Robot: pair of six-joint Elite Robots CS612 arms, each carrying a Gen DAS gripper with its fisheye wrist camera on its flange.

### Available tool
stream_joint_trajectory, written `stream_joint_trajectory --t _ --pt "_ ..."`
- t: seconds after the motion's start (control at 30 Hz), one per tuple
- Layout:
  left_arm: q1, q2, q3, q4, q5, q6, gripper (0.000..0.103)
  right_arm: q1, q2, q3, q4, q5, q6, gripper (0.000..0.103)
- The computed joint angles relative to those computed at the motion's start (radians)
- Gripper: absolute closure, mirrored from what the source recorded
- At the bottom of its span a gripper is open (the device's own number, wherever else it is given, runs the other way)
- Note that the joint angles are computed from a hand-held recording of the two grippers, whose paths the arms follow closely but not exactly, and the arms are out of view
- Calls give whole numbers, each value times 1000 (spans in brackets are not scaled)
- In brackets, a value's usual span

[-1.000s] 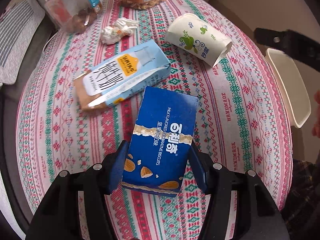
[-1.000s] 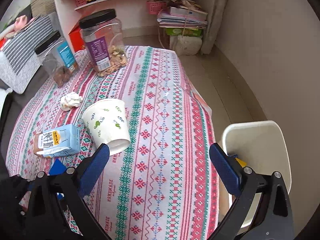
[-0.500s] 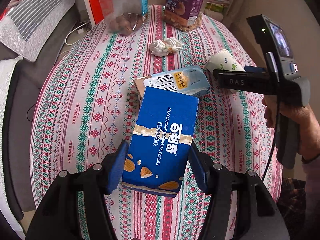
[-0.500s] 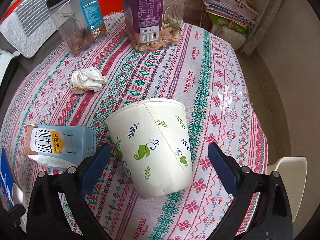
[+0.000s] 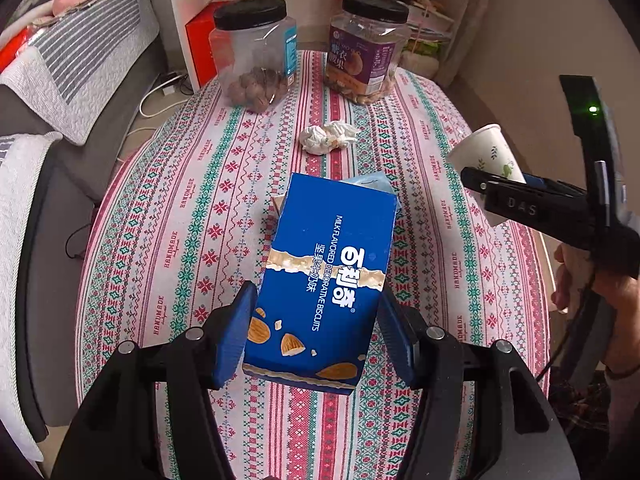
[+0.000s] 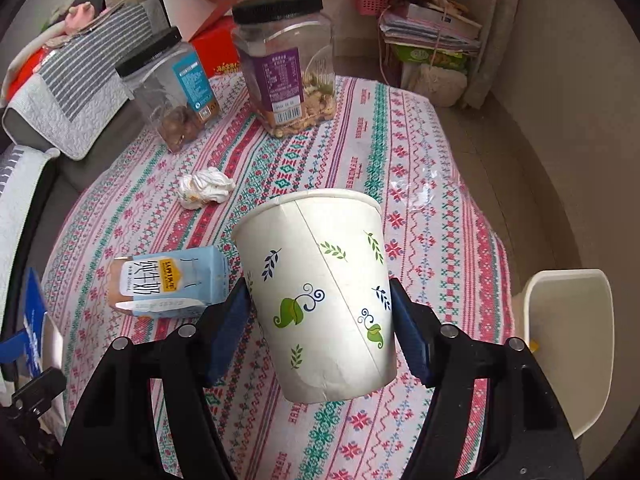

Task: Collect trash
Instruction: 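Drop the paper cup into the white bin with the right tool while the left tool lifts the blue box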

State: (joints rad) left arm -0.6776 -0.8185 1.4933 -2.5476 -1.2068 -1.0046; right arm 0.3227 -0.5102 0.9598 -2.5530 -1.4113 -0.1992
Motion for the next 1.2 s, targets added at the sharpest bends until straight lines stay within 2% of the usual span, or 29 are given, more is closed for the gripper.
stream_joint_trajectory --t 0.23,0.4,0.5,0.6,0.9,1.2 --pt "-13 1 -5 16 24 0 44 -31 -85 134 -131 29 -4 37" --pt "-20 8 -15 20 35 -10 44 -61 -117 203 -214 55 15 37" --pt "-24 11 -22 6 52 -7 44 -75 -127 235 -295 49 20 36" --pt "-26 19 -38 1 61 -4 44 -91 -129 248 -317 35 60 36" --pt "-36 80 -148 43 31 59 44 -131 -138 268 -364 -66 155 35" --pt "-47 142 -260 94 20 110 44 -166 -135 270 -353 -182 219 34"
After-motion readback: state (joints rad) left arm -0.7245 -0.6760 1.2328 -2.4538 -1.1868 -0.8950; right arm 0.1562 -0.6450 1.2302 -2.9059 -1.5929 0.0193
